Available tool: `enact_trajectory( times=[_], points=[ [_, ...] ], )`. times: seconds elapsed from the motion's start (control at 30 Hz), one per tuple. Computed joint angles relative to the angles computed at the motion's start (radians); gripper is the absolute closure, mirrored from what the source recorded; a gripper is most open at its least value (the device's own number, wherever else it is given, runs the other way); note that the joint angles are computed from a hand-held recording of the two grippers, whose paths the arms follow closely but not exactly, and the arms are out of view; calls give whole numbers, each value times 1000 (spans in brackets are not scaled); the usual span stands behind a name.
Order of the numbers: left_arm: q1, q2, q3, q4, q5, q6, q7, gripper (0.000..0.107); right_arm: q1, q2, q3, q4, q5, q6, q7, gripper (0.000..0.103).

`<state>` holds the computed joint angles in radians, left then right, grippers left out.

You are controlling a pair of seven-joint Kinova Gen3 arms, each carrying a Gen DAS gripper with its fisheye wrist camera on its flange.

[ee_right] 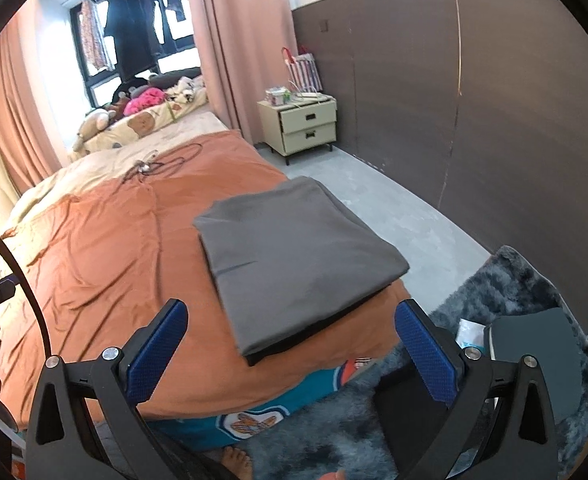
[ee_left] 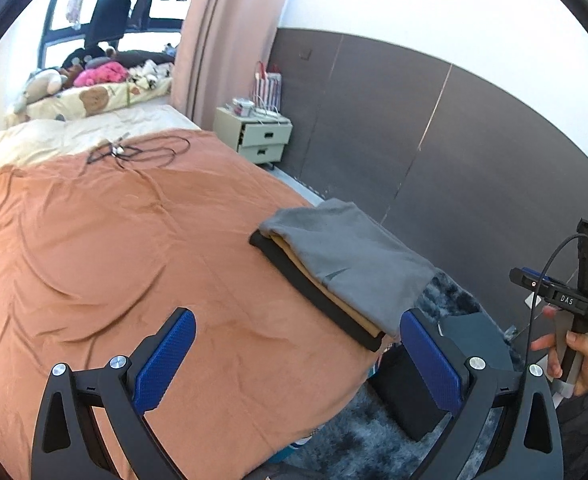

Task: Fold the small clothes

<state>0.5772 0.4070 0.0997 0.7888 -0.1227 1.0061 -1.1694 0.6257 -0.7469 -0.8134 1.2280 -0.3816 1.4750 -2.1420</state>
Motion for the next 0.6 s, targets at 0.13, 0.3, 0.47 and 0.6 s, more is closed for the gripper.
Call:
enact_trajectory(
  times=[0.13,0.3,0.47,0.6],
  points=[
    [18,-93,-12,106,-44,-40,44,5,-13,-19,11,-27,-12,18,-7,0],
    [32,-190,3,205,-127,-63,114,5,-23,-47,25,-67,-36,44,-3,0],
    [24,-276,42,290,-199,-77,183,5,-44,-82,50,-68,-62,44,7,0],
    [8,-340,84,350,-258,-75,230,5,-54,-108,65,-85,-87,56,8,0]
  ],
)
